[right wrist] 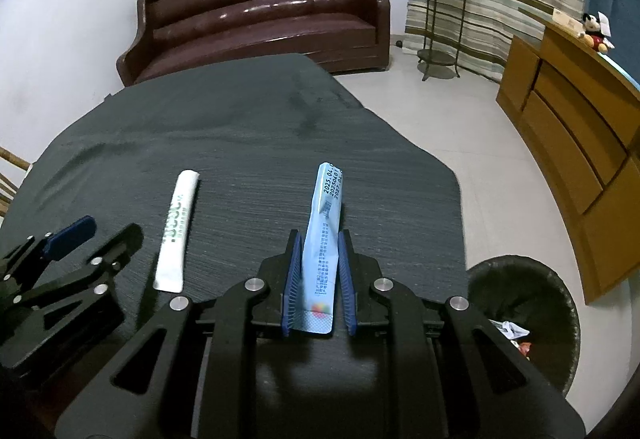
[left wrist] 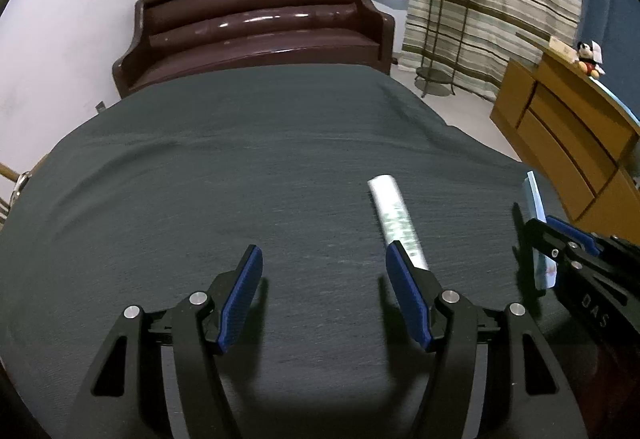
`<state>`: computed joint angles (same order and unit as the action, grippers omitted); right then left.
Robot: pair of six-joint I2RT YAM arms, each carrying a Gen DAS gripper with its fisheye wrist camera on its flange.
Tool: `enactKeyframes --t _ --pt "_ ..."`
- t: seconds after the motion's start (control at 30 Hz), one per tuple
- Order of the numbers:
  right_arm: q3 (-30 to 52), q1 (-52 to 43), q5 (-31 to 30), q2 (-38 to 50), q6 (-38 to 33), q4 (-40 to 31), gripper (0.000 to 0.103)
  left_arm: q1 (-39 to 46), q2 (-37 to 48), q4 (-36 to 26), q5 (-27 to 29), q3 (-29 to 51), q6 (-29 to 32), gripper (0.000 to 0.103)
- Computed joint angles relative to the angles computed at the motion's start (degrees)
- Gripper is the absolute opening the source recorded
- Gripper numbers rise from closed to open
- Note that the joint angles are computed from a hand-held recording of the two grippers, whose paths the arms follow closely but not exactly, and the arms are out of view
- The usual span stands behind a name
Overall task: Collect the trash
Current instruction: 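Grasp the white tube with the left tool while the right tool holds the packet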
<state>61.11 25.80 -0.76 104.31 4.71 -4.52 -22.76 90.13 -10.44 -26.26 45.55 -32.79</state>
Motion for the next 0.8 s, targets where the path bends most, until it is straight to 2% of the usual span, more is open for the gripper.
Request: enactKeyframes --t 0.5,0.7,0.8 --pt "-0.8 -3.5 -5.0 0.4 -0.9 1.6 0.018 0.5 8.1 -4.6 3.7 8.3 0.9 0.062" --pt "-0.7 -4.1 -5.5 0.9 -1.3 1.6 0.019 -0.2 7.8 -4.1 3.4 8.1 2.0 0.046" --pt "-1.0 -3.7 -5.2 0.6 -1.2 1.6 0.019 -0.6 7.4 -3.7 3.4 7.6 2.1 0.033"
